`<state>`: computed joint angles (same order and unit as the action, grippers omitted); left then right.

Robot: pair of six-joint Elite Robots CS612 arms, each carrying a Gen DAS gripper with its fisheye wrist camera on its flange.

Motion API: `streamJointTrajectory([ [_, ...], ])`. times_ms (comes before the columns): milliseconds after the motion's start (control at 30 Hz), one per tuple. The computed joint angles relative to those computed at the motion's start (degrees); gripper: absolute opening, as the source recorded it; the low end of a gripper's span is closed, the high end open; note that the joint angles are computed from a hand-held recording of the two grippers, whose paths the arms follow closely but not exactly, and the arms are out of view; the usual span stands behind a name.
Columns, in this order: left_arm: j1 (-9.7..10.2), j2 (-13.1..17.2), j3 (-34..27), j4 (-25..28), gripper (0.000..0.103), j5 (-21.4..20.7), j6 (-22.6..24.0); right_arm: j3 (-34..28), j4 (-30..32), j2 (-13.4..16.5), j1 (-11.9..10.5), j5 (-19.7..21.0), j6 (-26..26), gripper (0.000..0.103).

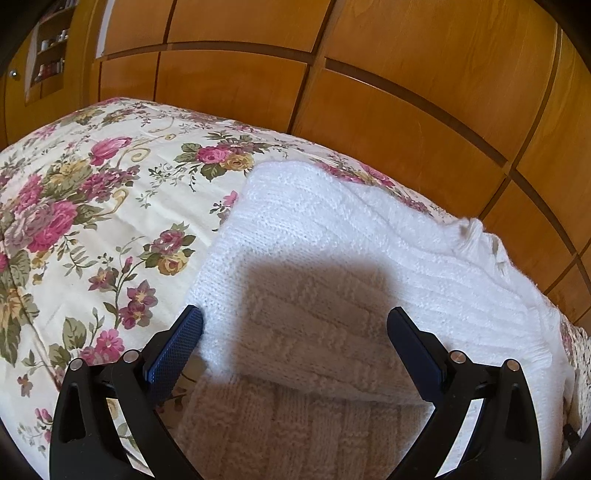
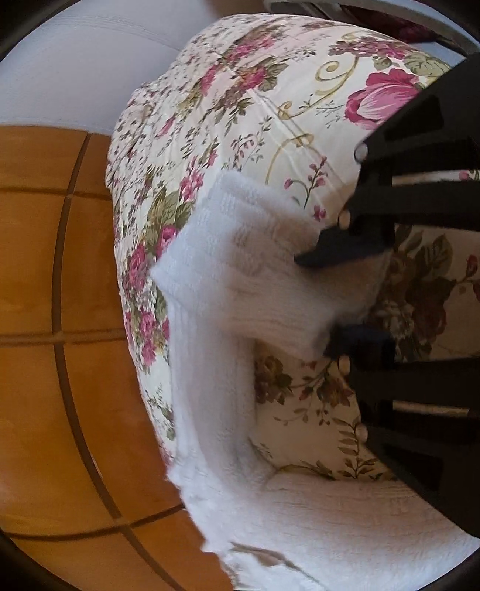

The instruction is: Fold small clothes

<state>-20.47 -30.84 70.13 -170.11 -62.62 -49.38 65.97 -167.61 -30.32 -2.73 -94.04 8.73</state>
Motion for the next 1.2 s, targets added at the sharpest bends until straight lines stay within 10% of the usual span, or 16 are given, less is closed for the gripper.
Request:
streamJointTrajectory([
  [233, 0.07, 0.08, -0.04, -0.43, 0.099, -0.25, -0.08, 0.63, -0.60, -1.17, -0.78, 3.77, 3.02, 0.007],
  [600, 0.13, 0.02, 0.24, -1.32, 0.099, -0.71, -0.25, -3.46, -1.89, -1.30, 1.38, 22.38, 4.82, 0.007],
  [900, 0.21, 0.05, 0.30, -1.72, 0.099, -1.25, -0.33, -10.88, 5.53, 2.70, 5.54, 24.21, -3.59, 0.008],
  [1067, 0.35, 0.09, 0.28, -1.86, 0.099, -1.68, -0.35, -11.54, 8.78, 3.98, 5.92, 23.54, -7.03, 0.052],
  [1200, 0.33, 0.08, 0.25, -1.63, 0.099, -1.61, -0.37, -4.67, -2.45, 1.42, 5.01, 19.40, -4.52, 0.071],
])
